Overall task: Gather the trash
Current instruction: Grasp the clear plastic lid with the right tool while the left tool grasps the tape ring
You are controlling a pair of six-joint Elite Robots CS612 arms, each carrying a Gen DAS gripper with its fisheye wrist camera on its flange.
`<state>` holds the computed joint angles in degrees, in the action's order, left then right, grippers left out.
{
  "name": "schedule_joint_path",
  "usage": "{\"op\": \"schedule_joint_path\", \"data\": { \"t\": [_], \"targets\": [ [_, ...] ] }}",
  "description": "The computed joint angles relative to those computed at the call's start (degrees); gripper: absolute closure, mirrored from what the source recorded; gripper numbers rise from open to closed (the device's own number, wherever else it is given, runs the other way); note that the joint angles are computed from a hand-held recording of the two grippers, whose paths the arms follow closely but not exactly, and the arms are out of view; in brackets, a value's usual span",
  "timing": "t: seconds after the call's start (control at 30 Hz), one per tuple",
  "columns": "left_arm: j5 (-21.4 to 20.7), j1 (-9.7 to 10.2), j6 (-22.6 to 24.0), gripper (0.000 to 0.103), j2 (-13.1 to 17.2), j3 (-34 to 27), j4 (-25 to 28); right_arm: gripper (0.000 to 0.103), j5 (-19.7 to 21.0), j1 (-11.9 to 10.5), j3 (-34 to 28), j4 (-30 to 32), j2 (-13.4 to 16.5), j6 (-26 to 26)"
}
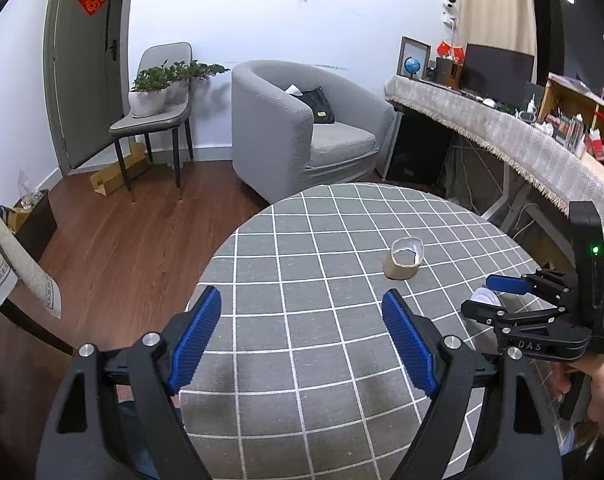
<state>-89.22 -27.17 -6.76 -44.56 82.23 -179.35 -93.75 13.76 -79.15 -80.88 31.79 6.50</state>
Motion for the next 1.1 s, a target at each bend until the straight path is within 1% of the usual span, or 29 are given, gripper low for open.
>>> {"op": "schedule_joint_path", "data": {
  "t": [0.03,0.1,0.13,0.23,0.37,0.47,0.53,0.67,0.77,0.87,1.1],
  "targets": [
    [-0.2,-0.07,0.2,0.018,0.13,-0.22,0.19,0.049,0.27,-0.09,-0.03,0.24,0.02,0.01],
    [-0.56,-0.22,0.19,0.018,0.26,-0.38,0.37,0.051,0.59,-0.14,-0.18,0.22,0.16,-0.35],
    [-0.61,-0.35,0.29,0.018,0.36,-0.61,0.59,0.055,0.89,-0.14,-0.18,0.13,0.18,-0.7],
    [-0.46,-0.69,1.33,0.018,0.58,-0.9,0.83,0.063,1.51,-0.09,-0.25,-0.06,0.28,-1.78],
    [-1.98,-0.79,2.03,0.018,1.0,-1.62,0.98,0.064,2.42,-0.31,-0.6,-0.17,0.47,-1.58],
    [-3.18,-1.11,2.61,0.018,1.33,-2.25,1.58,0.064,3.56,-0.81,-1.16,-0.61,0.61,0.16],
    [-3.26,-1.34,3.4,0.018,1.49,-2.67,2.5,0.063,4.57,-1.25,-1.62,-1.26,0.66,1.81],
    [-2.96,-1.91,7.26,0.018,2.09,-3.99,4.59,0.063,6.74,-2.02,-2.55,-2.36,1.1,5.02],
    [-2.49,-2.47,10.51,0.018,2.73,-5.3,6.02,0.063,7.17,-2.35,-2.68,-2.93,1.35,5.96],
    [-2.53,-2.94,13.79,0.018,3.48,-6.46,6.61,0.063,8.44,-3.13,-2.89,-3.49,1.66,7.51],
    [-4.5,-3.39,16.66,0.018,5.7,-10.84,10.55,0.063,9.7,-4.25,-4.0,-5.12,2.38,11.16]
  ]
}}
